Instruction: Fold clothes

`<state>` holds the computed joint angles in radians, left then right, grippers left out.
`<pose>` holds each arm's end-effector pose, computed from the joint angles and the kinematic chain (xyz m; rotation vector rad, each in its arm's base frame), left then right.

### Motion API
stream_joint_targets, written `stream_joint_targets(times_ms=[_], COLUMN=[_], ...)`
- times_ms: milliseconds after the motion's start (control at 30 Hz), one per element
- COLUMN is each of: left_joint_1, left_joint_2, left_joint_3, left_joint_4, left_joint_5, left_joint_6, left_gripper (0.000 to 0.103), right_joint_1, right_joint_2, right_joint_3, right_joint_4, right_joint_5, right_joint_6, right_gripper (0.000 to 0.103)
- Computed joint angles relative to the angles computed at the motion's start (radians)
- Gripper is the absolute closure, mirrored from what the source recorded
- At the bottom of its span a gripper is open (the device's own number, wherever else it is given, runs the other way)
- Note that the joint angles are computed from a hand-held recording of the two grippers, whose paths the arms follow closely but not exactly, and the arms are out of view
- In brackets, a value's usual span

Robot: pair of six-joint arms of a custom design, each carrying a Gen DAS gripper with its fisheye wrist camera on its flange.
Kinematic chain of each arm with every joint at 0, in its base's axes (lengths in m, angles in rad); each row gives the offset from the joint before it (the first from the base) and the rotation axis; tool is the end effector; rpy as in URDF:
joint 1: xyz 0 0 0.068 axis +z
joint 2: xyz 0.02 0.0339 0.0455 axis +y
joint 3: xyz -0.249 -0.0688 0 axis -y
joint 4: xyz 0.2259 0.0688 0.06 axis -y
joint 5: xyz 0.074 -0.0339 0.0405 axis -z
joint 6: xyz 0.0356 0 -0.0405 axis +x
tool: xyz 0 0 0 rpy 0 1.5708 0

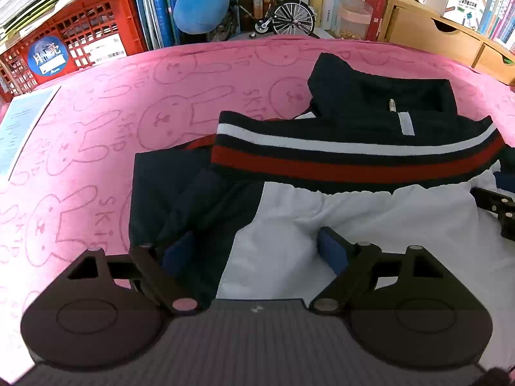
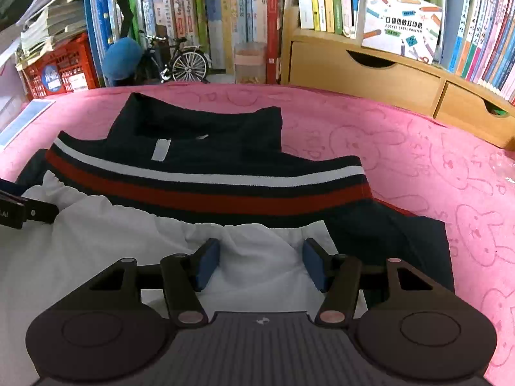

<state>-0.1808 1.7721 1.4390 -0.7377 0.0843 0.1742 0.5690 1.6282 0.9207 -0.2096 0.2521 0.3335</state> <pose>0.3490 -0.0669 0.2442 0.4941 2.5932 -0.1136 0.2667 0.1600 0.1748 -0.1831 2.4426 0.0827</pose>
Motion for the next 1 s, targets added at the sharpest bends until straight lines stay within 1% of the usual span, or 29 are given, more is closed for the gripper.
stream_joint_targets(times_ms=[67, 133, 167, 200, 267, 300, 333, 367, 433, 467, 500, 567, 633, 700, 833, 933, 1000], left_joint_1=[0.001, -0.001, -0.002, -0.006, -0.020, -0.026, -0.031, -0.030, -0.025, -0.009, 0.010, 0.058, 0.117, 0.148, 0.211, 0.237, 0.238], left_joint_2=[0.005, 0.020, 0.041, 0.077, 0.139, 0.126, 0.107, 0.055, -0.049, -0.097, -0.144, -0.228, -0.298, -0.344, -0.368, -0.348, -0.349], left_joint_3=[0.003, 0.022, 0.058, 0.126, 0.264, 0.281, 0.293, 0.265, 0.202, 0.169, 0.139, 0.057, -0.021, -0.082, -0.166, -0.193, -0.197], left_joint_4=[-0.002, -0.014, -0.048, -0.112, -0.244, -0.266, -0.283, -0.274, -0.260, -0.266, -0.277, -0.288, -0.300, -0.305, -0.323, -0.343, -0.348], left_joint_5=[0.001, -0.001, -0.006, -0.018, -0.059, -0.074, -0.085, -0.078, -0.050, -0.018, 0.018, 0.085, 0.138, 0.123, 0.079, 0.061, 0.049], left_joint_6=[0.003, 0.002, 0.006, 0.009, 0.009, 0.015, 0.022, 0.041, 0.067, 0.062, 0.057, 0.044, 0.048, 0.055, 0.045, 0.014, 0.011], left_gripper=[0.015, 0.012, 0.012, 0.012, 0.016, 0.023, 0.027, 0.028, 0.026, 0.026, 0.025, 0.023, 0.023, 0.023, 0.023, 0.023, 0.024], right_joint_1=[-0.008, -0.018, -0.024, -0.035, -0.056, -0.050, -0.040, -0.024, 0.029, 0.064, 0.102, 0.191, 0.277, 0.348, 0.402, 0.379, 0.329], right_joint_2=[0.022, 0.054, 0.071, 0.098, 0.190, 0.214, 0.227, 0.202, 0.087, 0.025, -0.035, -0.137, -0.197, -0.238, -0.344, -0.453, -0.559], right_joint_3=[0.049, 0.104, 0.134, 0.191, 0.402, 0.483, 0.551, 0.568, 0.503, 0.461, 0.425, 0.351, 0.304, 0.260, 0.146, 0.052, -0.023], right_joint_4=[-0.055, -0.105, -0.131, -0.192, -0.428, -0.526, -0.608, -0.641, -0.631, -0.630, -0.634, -0.647, -0.693, -0.751, -0.814, -0.822, -0.815], right_joint_5=[-0.016, -0.034, -0.043, -0.065, -0.106, -0.102, -0.091, -0.081, -0.055, -0.033, -0.007, 0.053, 0.115, 0.149, 0.136, 0.102, 0.070], right_joint_6=[0.009, 0.000, -0.005, -0.011, -0.017, -0.016, -0.014, -0.016, -0.006, 0.016, 0.041, 0.112, 0.208, 0.325, 0.560, 0.730, 0.823], right_gripper=[0.042, 0.036, 0.031, 0.030, 0.030, 0.031, 0.031, 0.031, 0.022, 0.013, 0.008, 0.008, 0.008, 0.008, 0.008, 0.008, 0.009])
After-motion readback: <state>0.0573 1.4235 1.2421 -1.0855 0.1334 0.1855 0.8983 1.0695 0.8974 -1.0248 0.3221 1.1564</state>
